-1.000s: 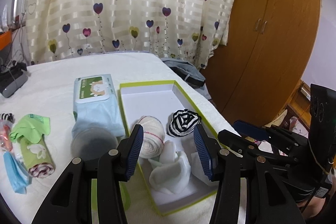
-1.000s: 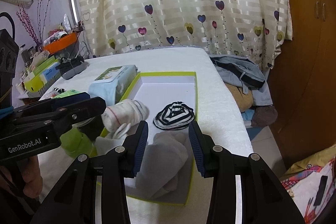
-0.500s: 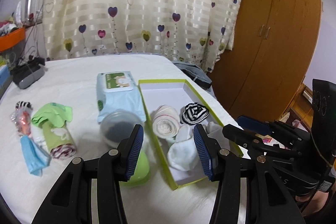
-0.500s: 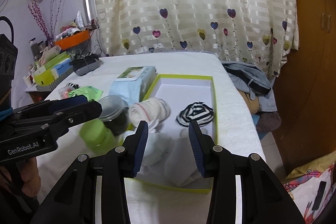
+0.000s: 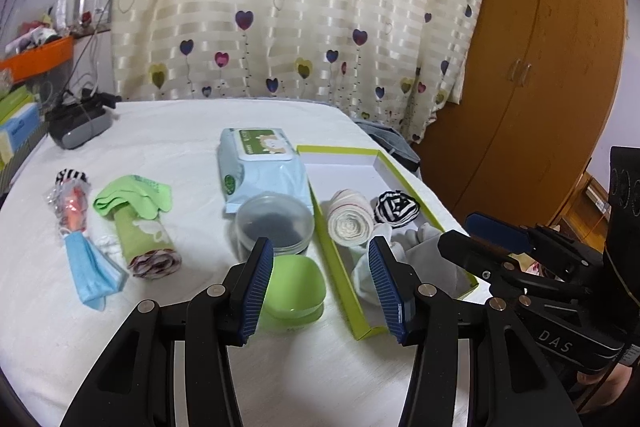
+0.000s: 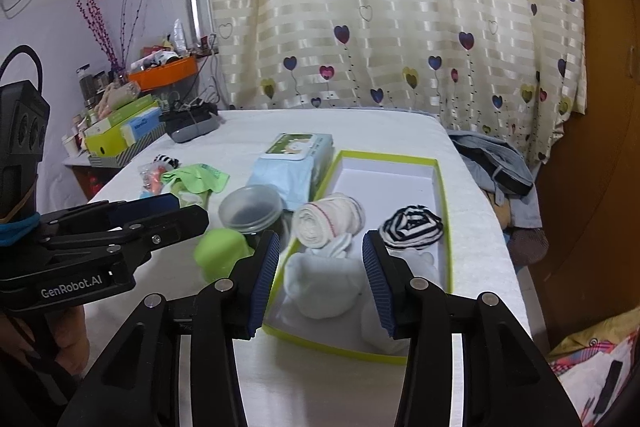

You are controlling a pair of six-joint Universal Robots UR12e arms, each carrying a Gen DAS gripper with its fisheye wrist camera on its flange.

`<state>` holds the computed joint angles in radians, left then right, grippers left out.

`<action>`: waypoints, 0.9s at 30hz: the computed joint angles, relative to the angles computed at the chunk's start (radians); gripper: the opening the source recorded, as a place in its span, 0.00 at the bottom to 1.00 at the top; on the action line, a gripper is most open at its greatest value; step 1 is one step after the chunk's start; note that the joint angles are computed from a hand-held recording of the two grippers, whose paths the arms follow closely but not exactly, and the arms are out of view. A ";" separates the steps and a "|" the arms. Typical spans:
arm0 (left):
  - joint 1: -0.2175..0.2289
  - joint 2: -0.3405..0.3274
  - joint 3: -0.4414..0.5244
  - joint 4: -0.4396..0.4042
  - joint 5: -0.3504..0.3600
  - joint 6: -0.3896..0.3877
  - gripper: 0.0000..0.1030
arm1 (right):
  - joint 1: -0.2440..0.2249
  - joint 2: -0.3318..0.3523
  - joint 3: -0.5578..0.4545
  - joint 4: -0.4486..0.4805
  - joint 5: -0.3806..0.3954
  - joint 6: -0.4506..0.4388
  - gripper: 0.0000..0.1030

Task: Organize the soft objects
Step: 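Withdraw both tools from the box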

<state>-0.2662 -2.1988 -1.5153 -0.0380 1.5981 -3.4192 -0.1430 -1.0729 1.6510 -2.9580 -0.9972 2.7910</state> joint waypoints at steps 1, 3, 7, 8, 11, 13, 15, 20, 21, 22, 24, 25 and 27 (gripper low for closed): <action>0.001 0.001 -0.002 0.000 0.001 -0.003 0.47 | 0.002 -0.001 0.001 0.000 0.004 -0.004 0.44; 0.003 0.004 -0.010 0.004 0.005 -0.010 0.47 | 0.004 -0.002 0.002 -0.001 0.009 -0.007 0.44; 0.007 0.010 -0.022 0.011 0.012 -0.021 0.47 | 0.006 -0.004 0.007 -0.005 0.021 -0.013 0.44; 0.008 0.011 -0.025 0.013 0.014 -0.025 0.47 | 0.007 -0.004 0.007 -0.005 0.023 -0.014 0.44; 0.010 0.014 -0.031 0.016 0.018 -0.033 0.47 | 0.009 -0.005 0.007 -0.002 0.029 -0.019 0.44; 0.013 0.017 -0.036 0.018 0.021 -0.037 0.47 | 0.010 -0.005 0.007 -0.003 0.032 -0.018 0.44; 0.015 0.019 -0.040 0.020 0.027 -0.042 0.47 | 0.012 -0.006 0.009 -0.006 0.041 -0.027 0.44; 0.021 0.025 -0.053 0.026 0.037 -0.053 0.47 | 0.016 -0.007 0.007 0.020 0.069 -0.053 0.44; 0.022 0.027 -0.056 0.025 0.039 -0.056 0.47 | 0.017 -0.007 0.006 0.029 0.077 -0.062 0.44; 0.023 0.028 -0.058 0.025 0.041 -0.058 0.47 | 0.019 -0.007 0.006 0.033 0.080 -0.070 0.44; 0.026 0.029 -0.062 0.023 0.045 -0.065 0.47 | 0.021 -0.007 0.007 0.041 0.088 -0.083 0.44; 0.027 0.031 -0.066 0.025 0.047 -0.067 0.47 | 0.022 -0.007 0.004 0.047 0.092 -0.087 0.44; 0.030 0.033 -0.072 0.026 0.049 -0.074 0.47 | 0.024 -0.007 0.003 0.055 0.096 -0.091 0.44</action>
<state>-0.2363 -2.1653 -1.5870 -0.0124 1.6472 -3.4929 -0.1186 -1.0796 1.6538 -2.9027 -0.9009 2.7004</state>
